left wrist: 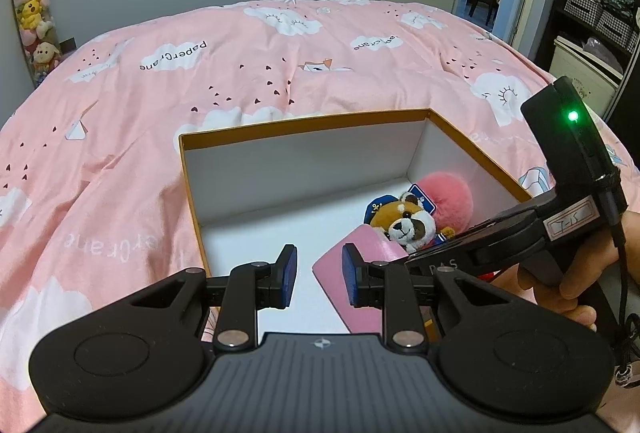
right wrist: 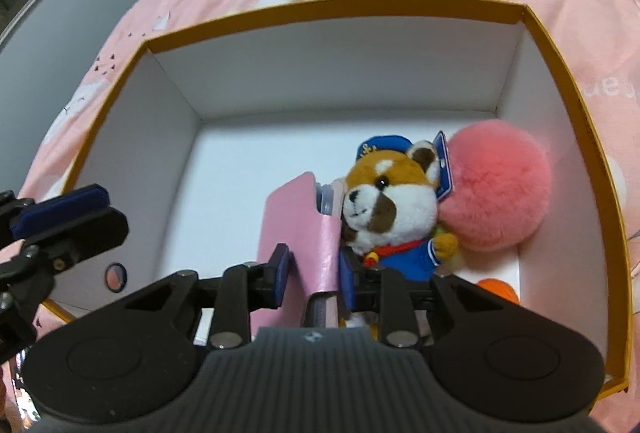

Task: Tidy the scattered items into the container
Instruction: 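Open the left tool to drop the orange ball while the right tool lowers the card holder, then release the pink card holder in the box and lift the right tool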

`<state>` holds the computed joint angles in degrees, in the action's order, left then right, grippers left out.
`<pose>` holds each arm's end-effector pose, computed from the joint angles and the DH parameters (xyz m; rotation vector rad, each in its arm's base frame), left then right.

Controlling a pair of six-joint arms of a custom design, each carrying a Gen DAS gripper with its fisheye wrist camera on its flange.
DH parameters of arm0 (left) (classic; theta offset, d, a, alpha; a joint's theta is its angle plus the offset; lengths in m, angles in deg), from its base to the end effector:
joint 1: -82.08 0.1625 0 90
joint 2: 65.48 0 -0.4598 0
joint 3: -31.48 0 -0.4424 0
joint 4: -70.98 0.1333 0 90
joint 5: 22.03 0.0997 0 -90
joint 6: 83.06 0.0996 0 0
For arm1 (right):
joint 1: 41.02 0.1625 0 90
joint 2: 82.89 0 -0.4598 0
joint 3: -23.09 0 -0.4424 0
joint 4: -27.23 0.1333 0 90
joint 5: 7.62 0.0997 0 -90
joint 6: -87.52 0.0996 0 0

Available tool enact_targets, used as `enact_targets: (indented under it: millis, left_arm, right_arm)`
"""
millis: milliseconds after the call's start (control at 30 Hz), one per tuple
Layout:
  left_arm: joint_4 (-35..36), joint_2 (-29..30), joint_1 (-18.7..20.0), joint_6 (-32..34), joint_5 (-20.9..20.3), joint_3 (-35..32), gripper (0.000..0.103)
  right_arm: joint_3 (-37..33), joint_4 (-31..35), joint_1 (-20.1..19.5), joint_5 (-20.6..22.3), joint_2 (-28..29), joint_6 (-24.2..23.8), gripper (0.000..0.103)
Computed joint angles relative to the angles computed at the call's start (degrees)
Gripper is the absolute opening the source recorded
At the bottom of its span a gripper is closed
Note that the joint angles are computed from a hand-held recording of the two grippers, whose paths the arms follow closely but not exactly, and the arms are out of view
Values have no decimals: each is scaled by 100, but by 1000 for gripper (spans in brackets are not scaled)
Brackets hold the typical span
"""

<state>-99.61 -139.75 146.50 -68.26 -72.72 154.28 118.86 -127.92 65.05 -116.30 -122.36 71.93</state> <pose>-0.0573 -0.5746 0.2612 0.5986 2.3431 -0.7688 0.2949 -0.6575 0.0088 0.7317 -2.7117 0.2193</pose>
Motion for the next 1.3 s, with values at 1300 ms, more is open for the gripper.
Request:
enact_targets:
  millis: [1300]
  left_arm:
    - [-463,-747,-649,-160,213,973,29]
  right_arm:
    - [1128,-2008,101,242,-609,-1853,29]
